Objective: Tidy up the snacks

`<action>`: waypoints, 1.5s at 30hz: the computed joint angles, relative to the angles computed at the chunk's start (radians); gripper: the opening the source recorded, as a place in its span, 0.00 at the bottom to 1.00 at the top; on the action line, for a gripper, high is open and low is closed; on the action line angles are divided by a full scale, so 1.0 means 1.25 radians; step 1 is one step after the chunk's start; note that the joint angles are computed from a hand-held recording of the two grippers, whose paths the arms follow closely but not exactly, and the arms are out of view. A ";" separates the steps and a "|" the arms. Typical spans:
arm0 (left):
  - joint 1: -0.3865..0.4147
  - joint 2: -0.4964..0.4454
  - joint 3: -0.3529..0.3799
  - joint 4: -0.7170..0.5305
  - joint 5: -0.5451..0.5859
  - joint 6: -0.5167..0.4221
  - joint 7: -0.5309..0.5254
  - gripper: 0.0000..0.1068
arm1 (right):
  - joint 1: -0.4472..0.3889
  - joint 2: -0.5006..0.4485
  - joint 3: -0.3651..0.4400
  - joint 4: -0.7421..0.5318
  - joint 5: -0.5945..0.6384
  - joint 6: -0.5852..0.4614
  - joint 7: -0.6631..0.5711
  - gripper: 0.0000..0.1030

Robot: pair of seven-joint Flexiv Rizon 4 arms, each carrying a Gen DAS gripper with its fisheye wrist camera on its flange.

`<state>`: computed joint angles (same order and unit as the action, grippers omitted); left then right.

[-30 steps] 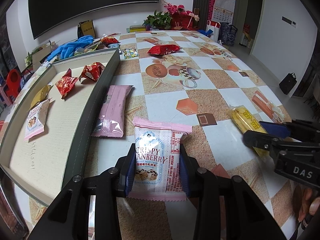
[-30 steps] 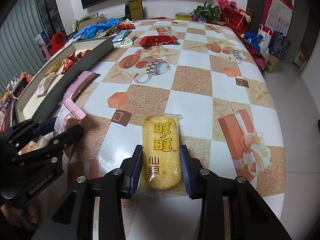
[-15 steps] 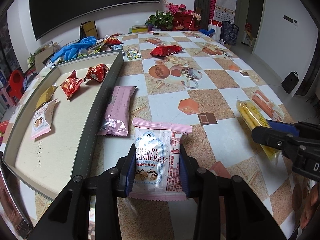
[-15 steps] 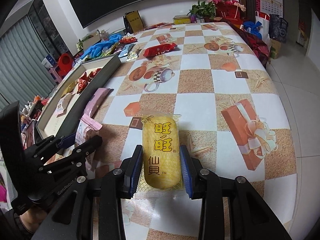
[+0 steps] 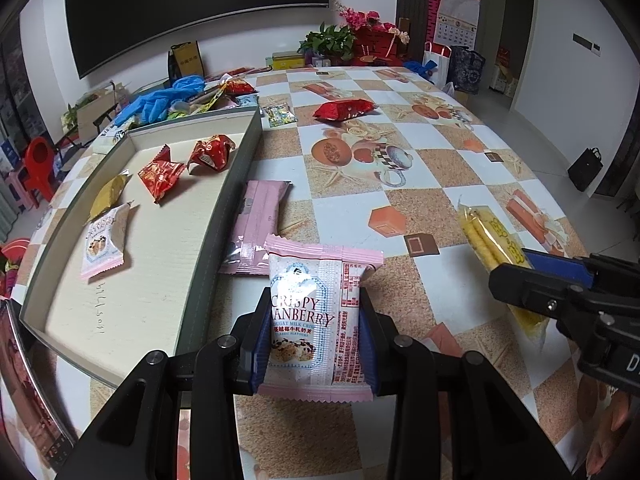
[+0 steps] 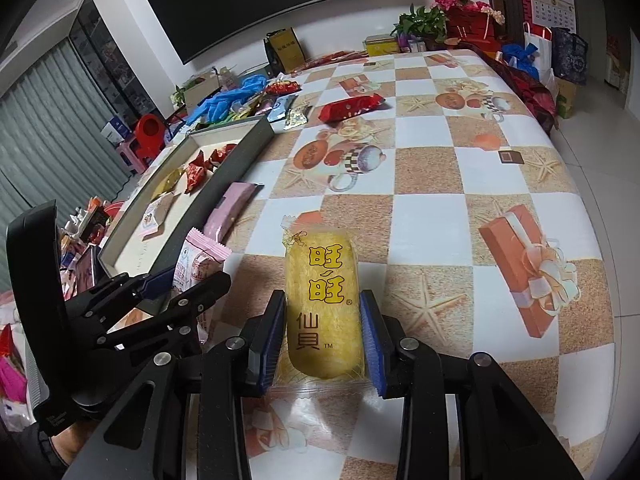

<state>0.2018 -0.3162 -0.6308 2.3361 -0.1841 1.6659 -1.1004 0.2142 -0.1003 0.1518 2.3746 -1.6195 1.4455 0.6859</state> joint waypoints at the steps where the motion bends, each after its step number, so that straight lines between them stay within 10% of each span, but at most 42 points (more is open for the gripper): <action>1: 0.004 0.002 -0.004 0.001 -0.001 -0.002 0.000 0.38 | 0.000 -0.002 0.000 -0.005 -0.009 0.003 0.006 0.37; 29: 0.243 0.052 -0.193 0.039 -0.109 -0.021 0.037 0.38 | 0.095 -0.092 -0.012 -0.135 0.098 -0.007 -0.149 0.37; 45: 0.241 0.044 -0.128 0.005 -0.126 -0.042 0.015 0.38 | 0.150 -0.155 -0.036 -0.207 0.191 0.013 -0.265 0.37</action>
<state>0.5032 -0.2610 -0.7907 2.3422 -0.3417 1.6129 -1.0818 0.4018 -0.2934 0.1072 2.1160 -1.3807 1.4616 0.3550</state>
